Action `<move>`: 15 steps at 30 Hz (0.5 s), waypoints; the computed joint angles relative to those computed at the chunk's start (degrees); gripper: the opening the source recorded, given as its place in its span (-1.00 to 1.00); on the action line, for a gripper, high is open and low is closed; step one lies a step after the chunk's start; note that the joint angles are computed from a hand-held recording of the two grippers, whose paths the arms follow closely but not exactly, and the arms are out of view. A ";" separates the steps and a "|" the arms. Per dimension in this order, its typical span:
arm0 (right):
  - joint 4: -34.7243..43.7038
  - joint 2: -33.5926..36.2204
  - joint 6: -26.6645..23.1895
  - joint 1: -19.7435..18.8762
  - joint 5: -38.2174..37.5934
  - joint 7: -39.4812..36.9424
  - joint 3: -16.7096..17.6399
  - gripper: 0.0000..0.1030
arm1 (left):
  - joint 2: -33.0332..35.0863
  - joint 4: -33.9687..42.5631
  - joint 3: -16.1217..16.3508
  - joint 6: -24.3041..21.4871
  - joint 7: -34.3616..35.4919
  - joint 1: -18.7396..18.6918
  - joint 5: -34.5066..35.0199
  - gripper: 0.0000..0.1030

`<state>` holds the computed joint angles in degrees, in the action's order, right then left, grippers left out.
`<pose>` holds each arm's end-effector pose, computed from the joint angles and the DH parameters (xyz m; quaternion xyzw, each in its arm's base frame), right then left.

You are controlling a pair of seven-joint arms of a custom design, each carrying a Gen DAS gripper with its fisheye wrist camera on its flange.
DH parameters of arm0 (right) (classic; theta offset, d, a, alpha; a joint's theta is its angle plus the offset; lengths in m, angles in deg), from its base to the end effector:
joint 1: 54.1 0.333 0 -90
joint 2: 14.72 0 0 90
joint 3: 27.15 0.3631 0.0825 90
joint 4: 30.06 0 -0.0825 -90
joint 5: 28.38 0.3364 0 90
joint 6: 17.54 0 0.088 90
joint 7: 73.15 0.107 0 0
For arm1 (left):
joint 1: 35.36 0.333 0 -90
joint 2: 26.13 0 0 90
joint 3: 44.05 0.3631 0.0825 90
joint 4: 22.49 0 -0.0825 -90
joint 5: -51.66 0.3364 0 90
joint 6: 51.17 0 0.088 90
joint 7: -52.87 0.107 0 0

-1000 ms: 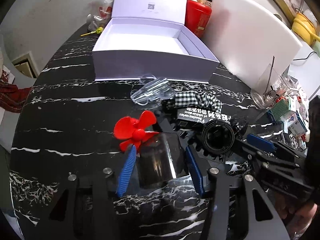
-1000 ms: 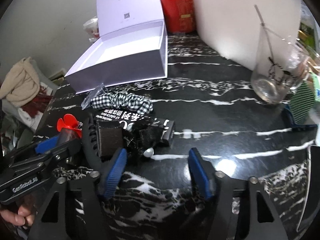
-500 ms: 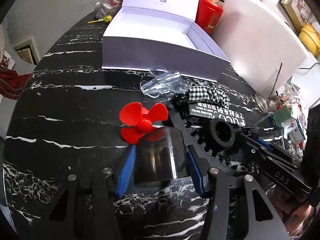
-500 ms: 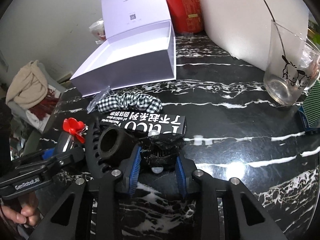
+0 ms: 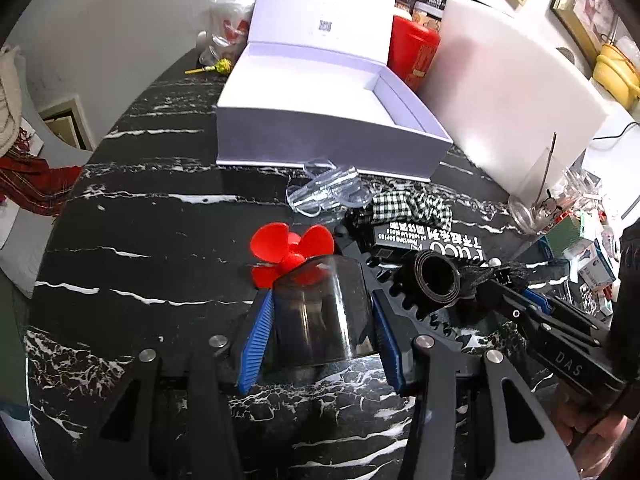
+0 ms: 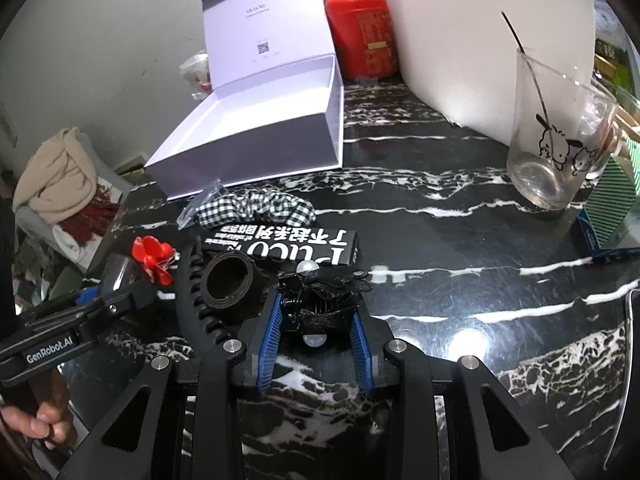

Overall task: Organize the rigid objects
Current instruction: 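Carry the cup with the left tool while the right tool carries the clip to the white box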

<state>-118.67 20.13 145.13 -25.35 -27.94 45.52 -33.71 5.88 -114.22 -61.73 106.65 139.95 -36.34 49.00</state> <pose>0.6738 0.2983 0.4420 -0.6398 0.6902 -0.1365 0.3093 0.6961 -0.1786 0.4532 -0.6223 0.7169 -0.2982 0.0999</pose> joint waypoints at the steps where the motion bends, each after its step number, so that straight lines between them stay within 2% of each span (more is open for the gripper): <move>1: -0.27 -0.20 0.35 0.29 -0.25 0.11 -0.28 -0.37 | -0.31 -0.36 -0.04 0.38 0.08 0.08 0.02 -0.06; 15: -3.12 -3.75 4.23 1.71 -1.71 -3.48 -0.58 -0.37 | -3.62 -3.30 -0.43 4.80 1.06 0.32 0.97 -0.06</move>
<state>-121.80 16.37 149.36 -23.64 -29.65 42.04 -34.29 2.26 -117.52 -62.17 111.46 141.01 -36.03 49.97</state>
